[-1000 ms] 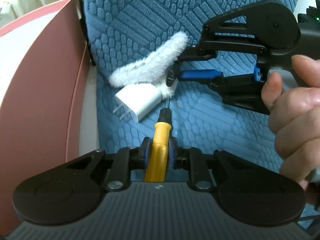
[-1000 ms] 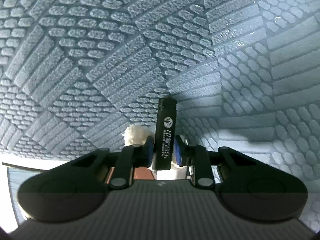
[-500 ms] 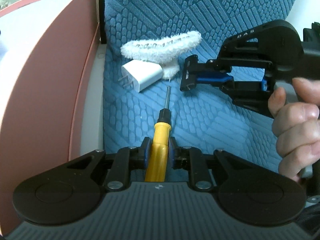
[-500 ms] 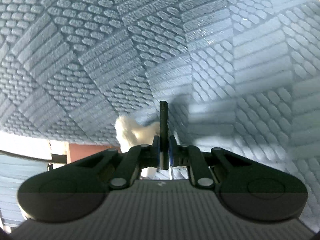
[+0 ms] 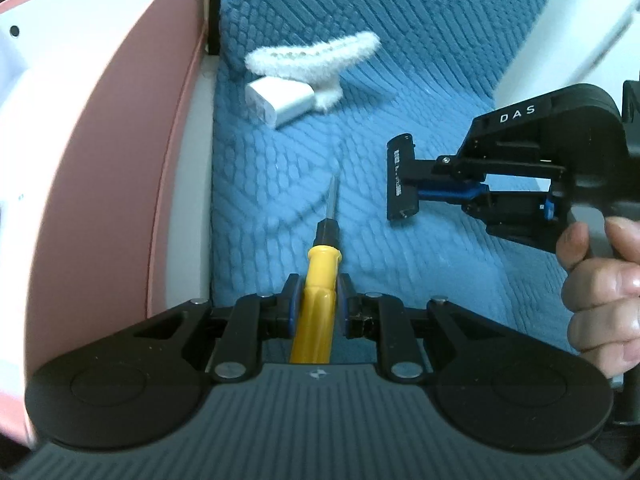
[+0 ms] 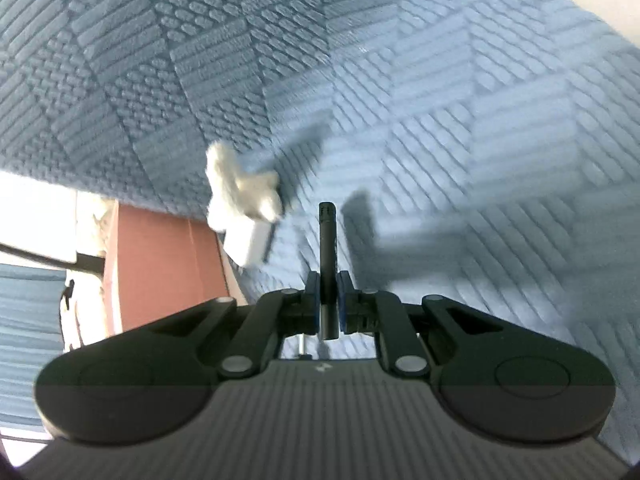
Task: Organize rigid objects
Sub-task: 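Lift the screwdriver with the left tool while the right tool lifts the USB stick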
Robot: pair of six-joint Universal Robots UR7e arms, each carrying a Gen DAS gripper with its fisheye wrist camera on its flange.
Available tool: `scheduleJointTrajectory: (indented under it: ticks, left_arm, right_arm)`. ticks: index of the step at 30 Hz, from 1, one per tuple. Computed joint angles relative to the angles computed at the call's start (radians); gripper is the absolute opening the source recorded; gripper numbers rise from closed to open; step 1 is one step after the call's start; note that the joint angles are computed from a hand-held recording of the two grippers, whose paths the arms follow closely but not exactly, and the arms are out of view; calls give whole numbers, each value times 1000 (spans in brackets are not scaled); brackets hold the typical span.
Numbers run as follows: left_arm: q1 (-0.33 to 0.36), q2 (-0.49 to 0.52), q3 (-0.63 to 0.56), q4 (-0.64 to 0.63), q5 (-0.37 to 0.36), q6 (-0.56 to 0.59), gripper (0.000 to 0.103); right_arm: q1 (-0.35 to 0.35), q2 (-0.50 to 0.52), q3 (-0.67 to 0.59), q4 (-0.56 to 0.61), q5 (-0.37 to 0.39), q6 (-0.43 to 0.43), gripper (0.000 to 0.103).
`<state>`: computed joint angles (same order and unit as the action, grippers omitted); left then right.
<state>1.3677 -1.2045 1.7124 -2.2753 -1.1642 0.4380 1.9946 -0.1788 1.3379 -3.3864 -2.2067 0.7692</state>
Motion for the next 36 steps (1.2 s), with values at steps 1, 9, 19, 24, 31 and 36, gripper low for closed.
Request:
scheduleJointTrajectory:
  ticks: [1,9,19,24,31,36]
  left_arm:
    - [1,-13,9,11,-5,5,22]
    - [16,-104,66,76,-46,-2,22]
    - [32,-180,132,145,-54,44,22]
    - [42,-184,142,131,-63,76,22]
    - [35,-179,158,80,-57,136,23]
    - [28,-177,188,14,-56,200,23]
  right_arm:
    - [8,-11,32,-9,-12,5,12]
    - [91,-66,171,48,-114,54,12]
    - [177,-96,247,251,-254,141,12]
    - [193,-102,259,336,-294,165,12]
    - [182,-91,231,368,-291,144,14]
    - [165,-94,235,372,-279,133,14]
